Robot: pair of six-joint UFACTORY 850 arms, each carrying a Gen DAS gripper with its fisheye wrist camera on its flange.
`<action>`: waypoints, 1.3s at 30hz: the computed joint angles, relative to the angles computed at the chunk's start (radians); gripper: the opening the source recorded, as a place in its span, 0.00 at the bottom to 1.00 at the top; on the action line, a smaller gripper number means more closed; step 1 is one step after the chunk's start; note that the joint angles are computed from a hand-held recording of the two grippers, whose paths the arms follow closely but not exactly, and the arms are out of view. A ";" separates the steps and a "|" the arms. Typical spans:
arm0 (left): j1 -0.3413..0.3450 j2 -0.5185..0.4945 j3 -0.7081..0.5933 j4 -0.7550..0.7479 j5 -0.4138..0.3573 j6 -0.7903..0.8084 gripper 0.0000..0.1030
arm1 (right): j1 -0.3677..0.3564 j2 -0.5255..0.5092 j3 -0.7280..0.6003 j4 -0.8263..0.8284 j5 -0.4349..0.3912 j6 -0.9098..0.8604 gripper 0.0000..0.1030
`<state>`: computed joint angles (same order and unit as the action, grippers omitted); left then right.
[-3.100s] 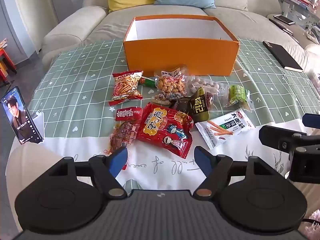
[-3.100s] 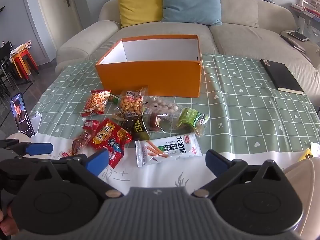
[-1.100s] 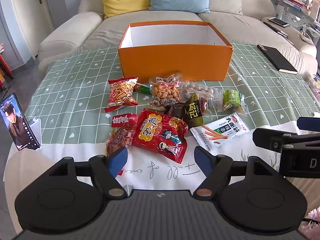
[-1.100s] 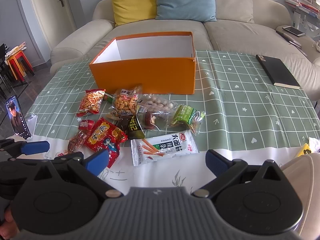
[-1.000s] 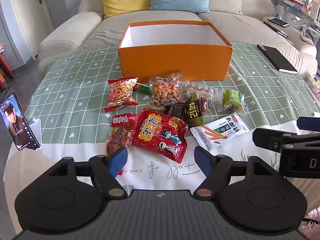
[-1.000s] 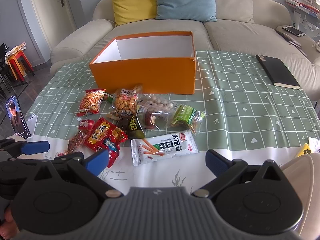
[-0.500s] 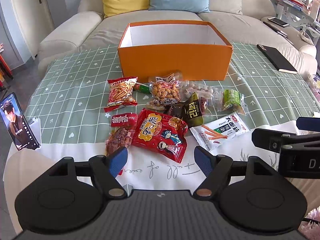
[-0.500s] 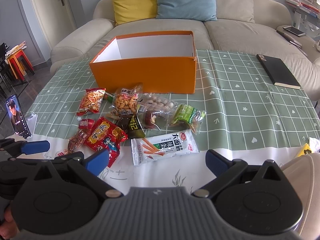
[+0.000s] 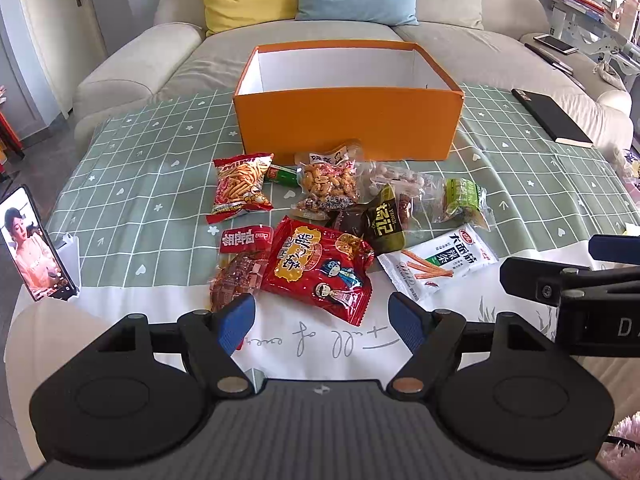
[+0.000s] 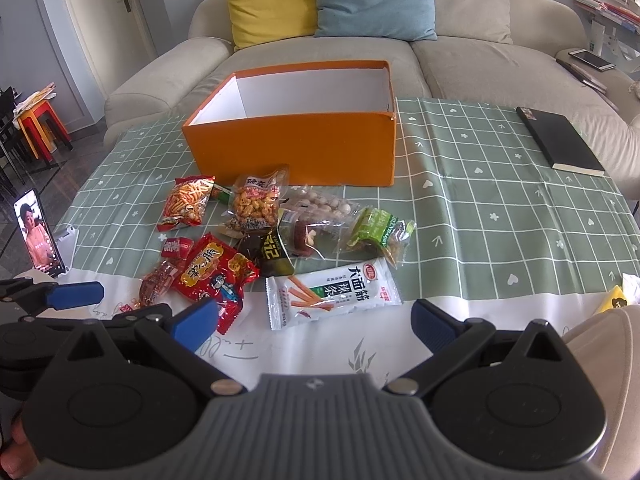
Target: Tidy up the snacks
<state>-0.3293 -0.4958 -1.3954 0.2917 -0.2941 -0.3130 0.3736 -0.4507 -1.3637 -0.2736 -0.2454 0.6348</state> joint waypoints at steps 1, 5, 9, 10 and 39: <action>0.000 -0.001 -0.001 -0.023 0.000 0.020 0.86 | -0.001 -0.002 -0.002 0.027 0.000 -0.024 0.97; 0.014 -0.006 -0.003 -0.155 0.012 0.136 0.86 | -0.015 -0.009 -0.009 0.200 0.000 -0.182 0.96; 0.038 -0.024 -0.021 -0.386 0.005 0.378 0.74 | -0.038 -0.030 -0.033 0.364 -0.026 -0.301 0.96; 0.046 -0.031 -0.030 -0.462 -0.005 0.454 0.71 | -0.042 -0.040 -0.046 0.360 -0.045 -0.285 0.96; 0.140 -0.329 -0.365 -0.345 -0.234 0.402 0.78 | -0.049 -0.321 -0.300 0.843 -0.134 -0.948 0.63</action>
<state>-0.1889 -0.8250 -1.7603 -0.0531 -0.5278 0.0889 0.3242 -0.7717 -1.6642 0.5694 -0.3796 -0.3133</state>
